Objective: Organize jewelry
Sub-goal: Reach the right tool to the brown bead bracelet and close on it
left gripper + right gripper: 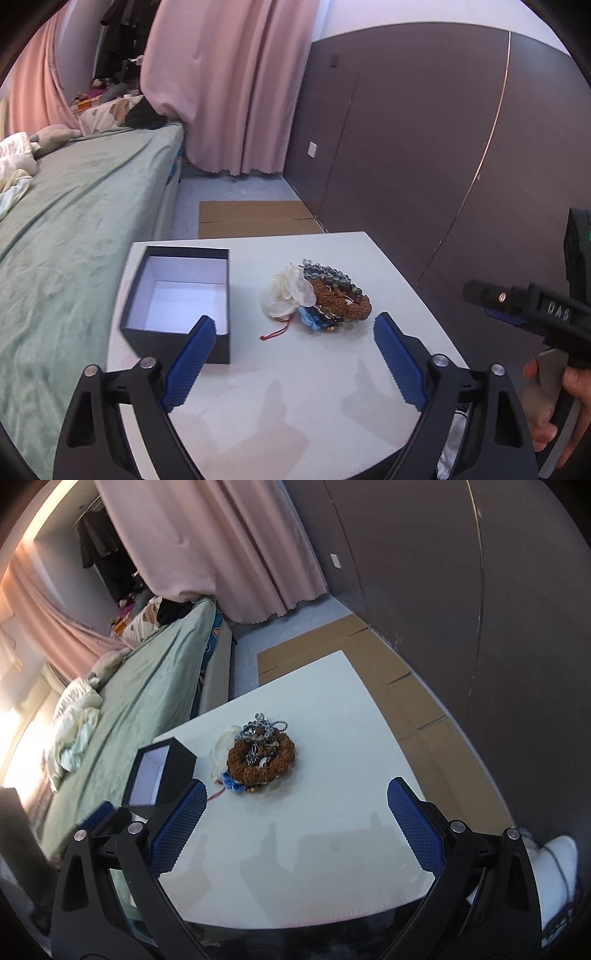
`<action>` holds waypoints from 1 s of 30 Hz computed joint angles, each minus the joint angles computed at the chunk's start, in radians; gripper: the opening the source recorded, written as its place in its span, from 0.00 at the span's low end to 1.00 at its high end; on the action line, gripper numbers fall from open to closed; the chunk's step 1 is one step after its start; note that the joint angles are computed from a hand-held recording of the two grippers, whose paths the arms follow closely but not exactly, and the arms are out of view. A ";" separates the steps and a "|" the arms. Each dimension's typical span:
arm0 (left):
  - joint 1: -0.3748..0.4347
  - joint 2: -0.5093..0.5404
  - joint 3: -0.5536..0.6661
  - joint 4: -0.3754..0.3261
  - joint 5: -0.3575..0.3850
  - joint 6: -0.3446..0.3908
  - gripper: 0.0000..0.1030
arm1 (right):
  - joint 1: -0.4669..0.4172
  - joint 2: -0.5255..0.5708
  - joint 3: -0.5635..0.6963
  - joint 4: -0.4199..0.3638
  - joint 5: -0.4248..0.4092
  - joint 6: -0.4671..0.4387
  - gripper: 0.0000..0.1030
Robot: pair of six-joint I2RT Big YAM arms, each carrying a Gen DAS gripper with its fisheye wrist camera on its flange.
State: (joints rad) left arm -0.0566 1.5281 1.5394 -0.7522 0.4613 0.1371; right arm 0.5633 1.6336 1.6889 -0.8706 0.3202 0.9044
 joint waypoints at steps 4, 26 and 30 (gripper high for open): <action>-0.027 0.067 0.052 -0.011 -0.018 0.008 0.68 | -0.039 0.006 -0.014 0.046 -0.069 0.037 0.95; -0.108 0.406 0.465 -0.236 -0.118 -0.017 0.37 | -0.132 0.083 -0.087 0.326 -0.437 0.377 0.45; -0.104 0.428 0.478 -0.241 -0.105 -0.015 0.37 | -0.134 0.103 -0.080 0.331 -0.448 0.422 0.44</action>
State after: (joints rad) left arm -0.1608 1.9559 2.0169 -0.9930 0.3559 0.1218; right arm 0.4296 1.7367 1.6090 -0.5397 -0.1283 1.3262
